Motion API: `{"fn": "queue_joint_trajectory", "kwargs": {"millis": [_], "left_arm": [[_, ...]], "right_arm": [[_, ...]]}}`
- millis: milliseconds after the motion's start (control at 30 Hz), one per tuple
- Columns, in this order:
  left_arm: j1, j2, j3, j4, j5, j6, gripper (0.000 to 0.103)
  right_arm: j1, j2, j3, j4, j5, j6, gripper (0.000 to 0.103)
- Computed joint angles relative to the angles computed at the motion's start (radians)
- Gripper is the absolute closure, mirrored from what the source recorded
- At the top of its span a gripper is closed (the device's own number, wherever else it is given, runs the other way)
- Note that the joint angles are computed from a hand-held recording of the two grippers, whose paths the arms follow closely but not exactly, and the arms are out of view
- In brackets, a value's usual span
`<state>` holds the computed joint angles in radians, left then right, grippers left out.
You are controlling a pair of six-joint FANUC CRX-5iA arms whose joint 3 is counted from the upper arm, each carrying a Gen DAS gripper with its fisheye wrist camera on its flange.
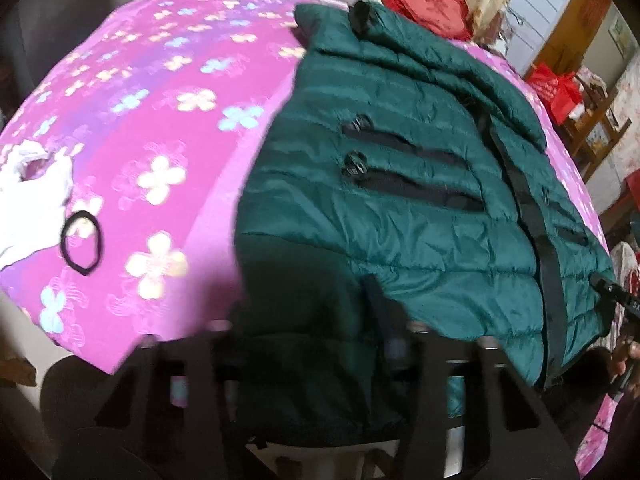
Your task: Fold large clothes
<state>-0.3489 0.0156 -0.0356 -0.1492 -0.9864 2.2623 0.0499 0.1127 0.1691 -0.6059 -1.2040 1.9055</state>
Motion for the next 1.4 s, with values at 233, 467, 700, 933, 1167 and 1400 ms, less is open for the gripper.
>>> {"fn": "queue_joint_trajectory", "kwargs": {"millis": [233, 467, 700, 933, 1167, 1400], "left_arm": [[0.017, -0.033, -0.017, 0.024, 0.035, -0.026, 0.087], [0.024, -0.061, 0.02, -0.002, 0.081, -0.03, 0.088], [0.036, -0.037, 0.1, -0.048, 0.106, -0.012, 0.088], [0.088, 0.044, 0.209, -0.025, 0.135, -0.007, 0.088], [0.125, 0.197, 0.409, -0.037, 0.08, -0.019, 0.088], [0.176, 0.392, 0.644, -0.032, 0.003, 0.001, 0.088]], "right_arm": [[-0.027, -0.019, 0.038, -0.055, 0.005, 0.023, 0.081], [-0.02, -0.017, 0.076, -0.056, 0.05, 0.018, 0.081], [-0.016, 0.021, 0.143, -0.05, 0.092, -0.018, 0.081], [0.004, 0.127, 0.293, -0.013, 0.107, -0.089, 0.081], [0.051, 0.287, 0.494, 0.093, 0.119, -0.207, 0.081], [0.079, 0.531, 0.822, 0.215, 0.043, -0.372, 0.081]]}}
